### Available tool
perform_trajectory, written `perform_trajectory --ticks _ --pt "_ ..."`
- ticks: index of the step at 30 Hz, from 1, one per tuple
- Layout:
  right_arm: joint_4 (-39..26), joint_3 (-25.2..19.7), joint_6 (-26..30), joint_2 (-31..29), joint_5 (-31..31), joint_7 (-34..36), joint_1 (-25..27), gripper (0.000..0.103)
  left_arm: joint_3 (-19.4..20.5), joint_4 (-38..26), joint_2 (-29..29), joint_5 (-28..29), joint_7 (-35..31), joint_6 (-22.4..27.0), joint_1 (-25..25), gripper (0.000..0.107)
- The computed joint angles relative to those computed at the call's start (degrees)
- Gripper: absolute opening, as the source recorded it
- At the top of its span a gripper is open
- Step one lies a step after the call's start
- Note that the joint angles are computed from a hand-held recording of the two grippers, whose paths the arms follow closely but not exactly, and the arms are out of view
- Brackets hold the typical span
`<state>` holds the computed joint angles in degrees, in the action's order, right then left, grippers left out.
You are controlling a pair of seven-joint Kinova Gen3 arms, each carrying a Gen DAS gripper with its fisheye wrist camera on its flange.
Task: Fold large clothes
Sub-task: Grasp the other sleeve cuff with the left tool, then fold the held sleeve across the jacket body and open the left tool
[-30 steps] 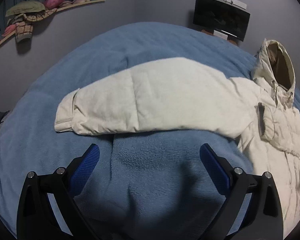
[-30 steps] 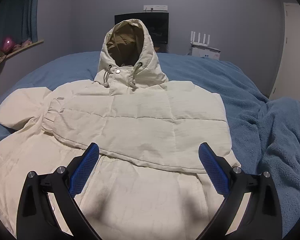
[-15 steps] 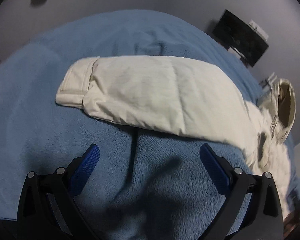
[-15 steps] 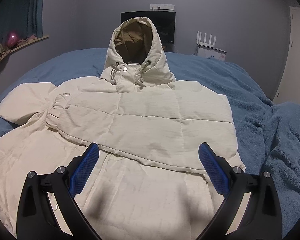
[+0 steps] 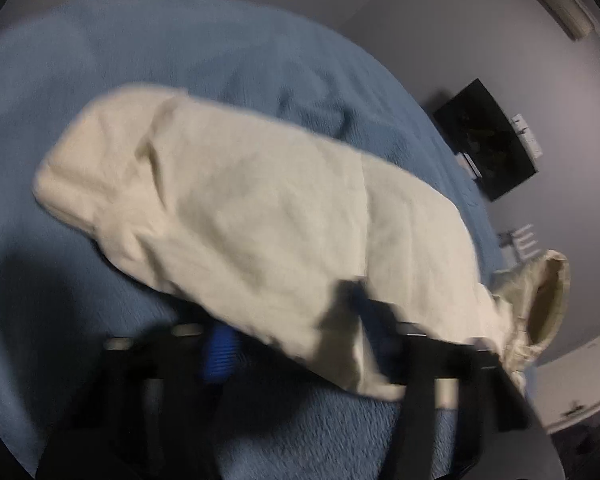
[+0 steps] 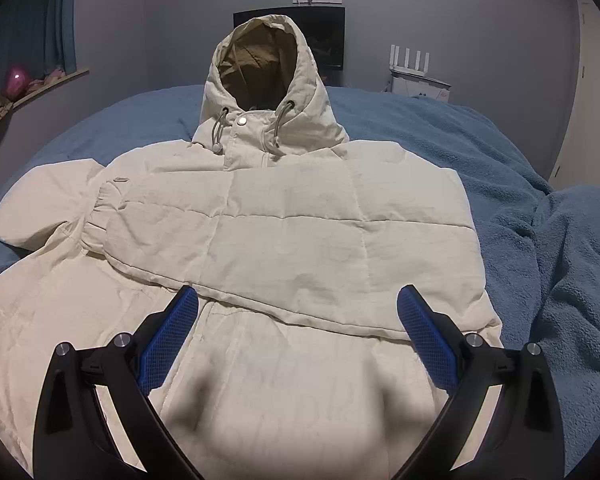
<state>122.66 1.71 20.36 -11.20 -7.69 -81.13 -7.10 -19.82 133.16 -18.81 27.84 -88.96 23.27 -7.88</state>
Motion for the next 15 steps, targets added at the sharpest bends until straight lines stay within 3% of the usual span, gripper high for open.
perform_trajectory --ticks 2,7,13,15 --pt "-0.1 -0.5 0.0 0.2 0.5 -0.5 0.3 0.096 5.3 -0.5 -1.2 -4.7 3.2 -0.8 -3.9 0.017" --pt "0.0 -1.1 -0.3 0.3 1.5 -1.2 0.5 0.096 18.6 -3.0 -8.4 -16.3 12.9 0.0 -12.9 0.010" --pt "-0.2 -0.9 -0.3 0.4 1.8 -2.5 0.7 0.096 25.4 -8.5 -14.1 -23.8 18.6 -0.6 -8.1 0.009" --pt "-0.2 0.3 -0.2 0.1 0.5 -1.5 0.0 0.096 29.9 -11.8 -14.2 -25.6 19.2 -0.8 -6.7 0.008"
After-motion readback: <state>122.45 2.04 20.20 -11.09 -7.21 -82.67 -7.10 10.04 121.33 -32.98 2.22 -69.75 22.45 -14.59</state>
